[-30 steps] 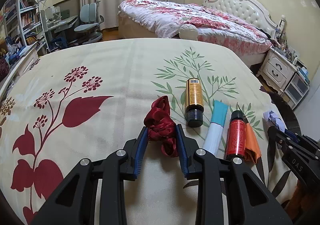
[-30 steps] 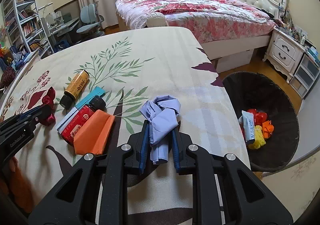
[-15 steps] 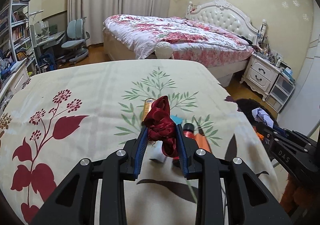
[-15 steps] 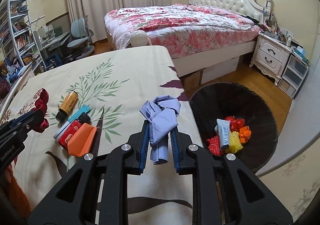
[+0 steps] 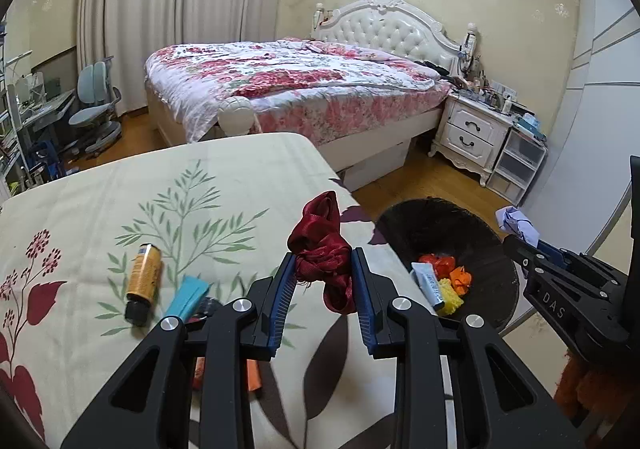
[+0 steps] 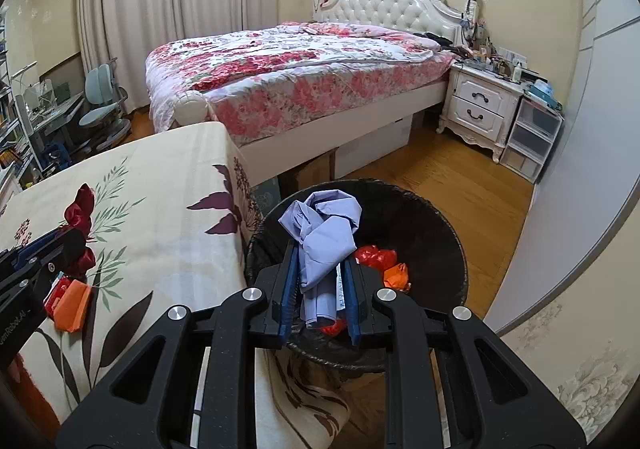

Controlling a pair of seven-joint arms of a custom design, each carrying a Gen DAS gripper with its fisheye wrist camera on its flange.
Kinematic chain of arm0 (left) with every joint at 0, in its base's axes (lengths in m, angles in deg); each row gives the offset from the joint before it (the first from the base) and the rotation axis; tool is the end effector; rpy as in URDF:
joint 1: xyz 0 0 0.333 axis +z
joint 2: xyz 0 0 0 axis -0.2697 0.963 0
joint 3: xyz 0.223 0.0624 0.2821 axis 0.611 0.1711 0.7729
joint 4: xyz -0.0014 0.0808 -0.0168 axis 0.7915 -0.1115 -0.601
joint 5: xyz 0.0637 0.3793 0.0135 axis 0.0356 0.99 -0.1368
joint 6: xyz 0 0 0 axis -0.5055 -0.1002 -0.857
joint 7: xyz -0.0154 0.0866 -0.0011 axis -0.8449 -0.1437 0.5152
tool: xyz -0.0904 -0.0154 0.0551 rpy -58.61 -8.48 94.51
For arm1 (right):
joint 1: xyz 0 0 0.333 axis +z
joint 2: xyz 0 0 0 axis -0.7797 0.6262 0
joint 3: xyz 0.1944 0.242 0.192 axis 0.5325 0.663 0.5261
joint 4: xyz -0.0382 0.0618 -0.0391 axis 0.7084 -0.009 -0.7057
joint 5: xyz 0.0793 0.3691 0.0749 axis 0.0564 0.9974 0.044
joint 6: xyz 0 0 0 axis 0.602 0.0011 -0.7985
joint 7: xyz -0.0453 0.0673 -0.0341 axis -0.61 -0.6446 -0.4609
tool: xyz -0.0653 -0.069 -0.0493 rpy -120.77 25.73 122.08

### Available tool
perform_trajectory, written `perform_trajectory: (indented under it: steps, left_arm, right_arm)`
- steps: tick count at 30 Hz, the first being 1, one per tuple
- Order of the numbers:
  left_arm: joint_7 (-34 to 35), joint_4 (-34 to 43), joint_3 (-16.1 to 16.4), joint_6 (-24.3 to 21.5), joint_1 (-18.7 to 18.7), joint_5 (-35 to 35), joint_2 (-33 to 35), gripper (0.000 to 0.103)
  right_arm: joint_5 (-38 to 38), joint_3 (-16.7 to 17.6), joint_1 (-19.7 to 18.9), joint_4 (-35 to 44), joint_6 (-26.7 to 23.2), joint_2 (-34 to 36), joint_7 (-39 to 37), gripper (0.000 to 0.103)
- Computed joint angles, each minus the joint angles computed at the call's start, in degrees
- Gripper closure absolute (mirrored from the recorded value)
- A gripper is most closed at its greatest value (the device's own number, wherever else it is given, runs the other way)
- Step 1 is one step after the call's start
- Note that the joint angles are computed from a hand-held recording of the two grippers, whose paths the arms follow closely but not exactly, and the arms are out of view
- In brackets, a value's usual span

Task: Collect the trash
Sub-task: 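Carry both items over the black bin and open both tools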

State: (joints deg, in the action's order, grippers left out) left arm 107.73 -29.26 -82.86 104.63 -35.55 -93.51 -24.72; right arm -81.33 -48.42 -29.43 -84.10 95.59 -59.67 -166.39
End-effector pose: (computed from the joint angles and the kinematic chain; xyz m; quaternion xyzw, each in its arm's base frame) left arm 0.5718 -0.3160 0.4959 -0.4772 0.7622 -0.3974 0.1828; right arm 0.4639 0.2646 0.4560 -0.4998 0.7460 -0.3549 0.2601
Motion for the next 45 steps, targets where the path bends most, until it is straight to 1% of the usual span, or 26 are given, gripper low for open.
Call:
perform_trajectory:
  steps: [1, 3, 5, 6, 12, 15, 21, 31, 38, 40, 41, 42, 43, 44, 45]
  left_arm:
    - [-0.4, 0.9, 0.4, -0.5, -0.8, 0.4, 0.7, 0.072]
    - [-0.4, 2.6, 0.1, -1.1, -1.3, 0.7, 1.9, 0.072]
    - [-1.4, 4.4, 1.5, -1.9, -3.3, 2.0, 3.3, 0.072]
    - [-1.5, 5.4, 1.4, -2.5, -3.6, 2.3, 4.0, 0.072]
    - [-5.3, 10.8, 5.8, -4.9, -8.9, 7.1, 7.9, 0.072]
    - [-6.8, 13.0, 7.1, -5.9, -10.6, 9.1, 9.5, 0.072]
    - [-9.7, 18.1, 8.6, -8.8, -12.3, 12.3, 12.8, 0.072]
    - [-12.2, 24.7, 8.0, -13.5, -12.7, 15.7, 17.2, 0.072]
    - [-12.5, 26.7, 7.7, -14.9, -12.9, 17.2, 18.5, 0.071]
    - [-12.6, 27.0, 7.5, -15.4, -12.7, 17.3, 18.6, 0.069]
    - [-12.7, 27.3, 7.5, -15.5, -12.6, 17.4, 18.8, 0.063]
    - [-12.8, 27.3, 7.5, -15.4, -12.6, 17.4, 18.8, 0.053]
    - [-13.0, 27.1, 7.4, -15.1, -12.4, 17.3, 18.7, 0.048]
    - [-13.1, 26.8, 7.4, -14.6, -12.3, 17.2, 18.5, 0.042]
    - [-13.4, 26.5, 7.6, -14.3, -12.4, 17.3, 18.3, 0.038]
  right_arm:
    - [-0.1, -0.2, -0.2, -0.3, 0.0, -0.1, 0.2, 0.083]
    - [-0.3, -0.6, -0.7, -0.8, 0.2, -0.3, 0.6, 0.083]
    - [-0.5, -0.9, -1.2, -1.2, 0.5, -0.4, 0.9, 0.083]
    - [-0.7, -1.0, -1.5, -1.4, 0.7, -0.4, 1.1, 0.083]
    - [-1.5, -1.7, -2.8, -1.9, 1.1, -0.3, 2.2, 0.083]
    - [-1.8, -2.3, -3.7, -2.2, 2.5, 0.0, 2.6, 0.083]
    - [-1.7, -3.0, -4.9, -2.2, 4.1, 0.8, 3.2, 0.083]
    - [-1.4, -4.1, -6.3, -2.5, 6.0, 1.5, 2.9, 0.083]
    - [-1.0, -4.6, -6.9, -1.9, 6.6, 2.3, 2.4, 0.083]
    - [-1.2, -4.7, -7.1, -2.0, 7.1, 2.2, 2.4, 0.082]
    - [-1.4, -4.6, -7.0, -1.9, 6.8, 2.2, 2.6, 0.080]
    - [-1.5, -4.6, -7.0, -2.0, 6.5, 2.1, 2.8, 0.078]
    - [-1.5, -4.5, -6.9, -1.9, 6.1, 2.1, 2.9, 0.075]
    - [-1.5, -4.4, -6.8, -2.0, 5.6, 2.0, 3.1, 0.074]
    - [-1.5, -4.3, -6.7, -2.0, 5.4, 2.0, 3.3, 0.073]
